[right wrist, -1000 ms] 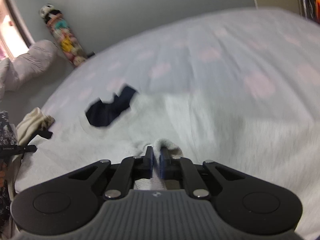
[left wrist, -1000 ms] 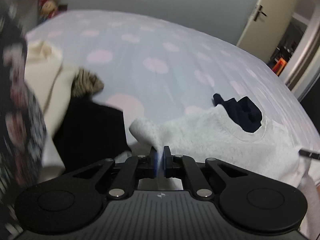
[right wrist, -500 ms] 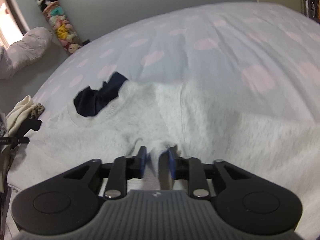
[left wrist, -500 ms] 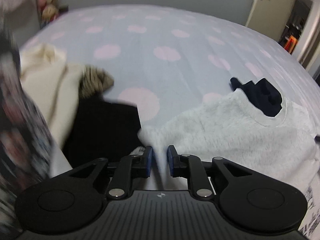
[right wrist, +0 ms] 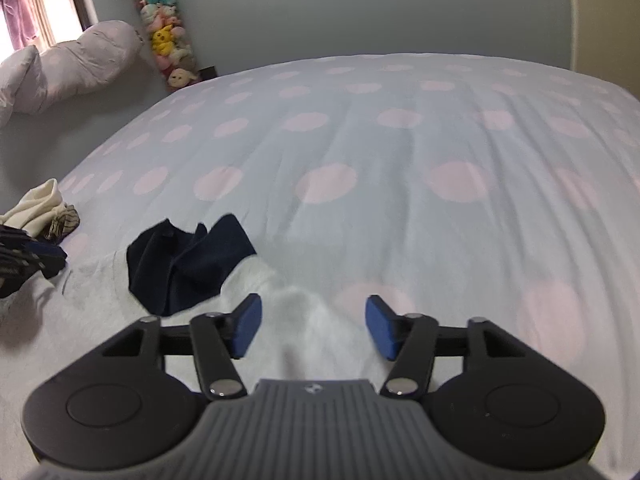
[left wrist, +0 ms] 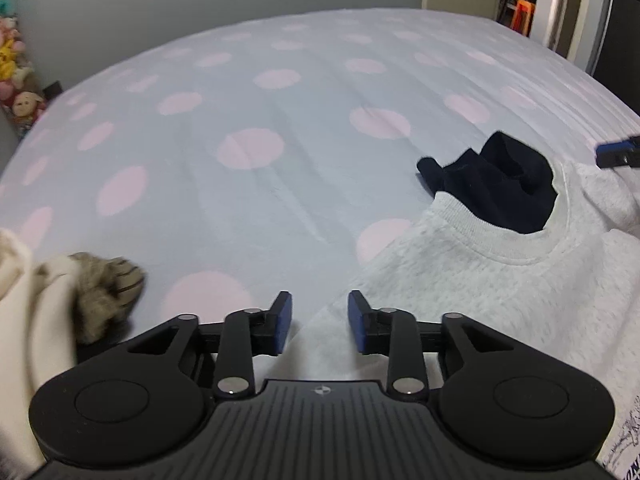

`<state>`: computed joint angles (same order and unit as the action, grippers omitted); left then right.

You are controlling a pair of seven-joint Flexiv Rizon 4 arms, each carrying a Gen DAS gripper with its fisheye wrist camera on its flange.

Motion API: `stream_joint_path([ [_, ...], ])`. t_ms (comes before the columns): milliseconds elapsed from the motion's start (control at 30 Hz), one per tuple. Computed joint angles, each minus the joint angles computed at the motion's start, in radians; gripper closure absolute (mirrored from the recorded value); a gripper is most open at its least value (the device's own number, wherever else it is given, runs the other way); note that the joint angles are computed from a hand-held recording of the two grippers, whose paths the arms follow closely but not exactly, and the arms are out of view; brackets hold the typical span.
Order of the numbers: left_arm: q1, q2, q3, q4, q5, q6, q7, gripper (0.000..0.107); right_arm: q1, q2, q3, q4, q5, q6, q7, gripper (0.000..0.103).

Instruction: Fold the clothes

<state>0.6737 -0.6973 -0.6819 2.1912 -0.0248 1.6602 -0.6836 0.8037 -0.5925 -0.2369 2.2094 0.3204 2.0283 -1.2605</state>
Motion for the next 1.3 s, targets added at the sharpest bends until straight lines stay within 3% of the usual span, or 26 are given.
stream_joint_path([
  [100, -0.031, -0.024, 0.024, -0.026, -0.01, -0.028, 0.01, 0.076, -0.12, -0.031, 0.093, -0.042, -0.095, -0.01, 0.003, 0.037],
  [200, -0.006, -0.054, -0.005, -0.017, -0.021, -0.014, 0.015, 0.076, -0.145, -0.061, 0.112, -0.063, -0.139, -0.045, 0.011, 0.043],
  [267, 0.013, -0.071, -0.026, -0.011, -0.023, 0.002, -0.002, 0.08, -0.135, -0.083, 0.106, -0.07, -0.131, -0.037, 0.032, 0.054],
  [333, 0.021, -0.075, -0.036, -0.002, -0.021, 0.018, -0.033, 0.09, -0.101, -0.095, 0.082, -0.069, -0.1, -0.017, 0.051, 0.079],
  [433, 0.003, -0.057, -0.013, 0.016, 0.017, 0.066, -0.066, 0.101, -0.081, -0.078, 0.071, -0.055, -0.095, -0.022, 0.059, 0.094],
  [633, -0.097, -0.002, 0.086, 0.029, 0.079, 0.193, -0.175, 0.102, 0.164, -0.057, -0.152, -0.018, 0.019, -0.018, -0.008, 0.096],
  [767, -0.126, 0.017, 0.104, 0.009, 0.125, 0.237, -0.232, 0.102, 0.315, -0.083, -0.309, -0.023, 0.089, -0.023, -0.053, 0.096],
  [900, -0.215, 0.002, 0.201, -0.045, 0.141, 0.217, -0.265, 0.102, 0.323, -0.124, -0.341, -0.05, 0.097, -0.066, -0.012, 0.096],
  [1100, -0.305, -0.043, 0.309, -0.079, 0.142, 0.227, -0.293, 0.101, 0.228, -0.16, -0.262, -0.075, 0.021, -0.105, 0.081, 0.095],
  [1167, -0.331, -0.027, 0.34, -0.068, 0.147, 0.243, -0.3, 0.095, 0.233, -0.157, -0.267, -0.068, 0.015, -0.112, 0.115, 0.09],
  [1233, -0.34, 0.003, 0.359, -0.042, 0.157, 0.264, -0.312, 0.093, 0.245, -0.15, -0.278, -0.058, 0.013, -0.117, 0.149, 0.073],
  [1300, -0.321, 0.039, 0.358, 0.004, 0.191, 0.305, -0.326, 0.092, 0.283, -0.125, -0.303, -0.016, 0.032, -0.088, 0.177, 0.07],
])
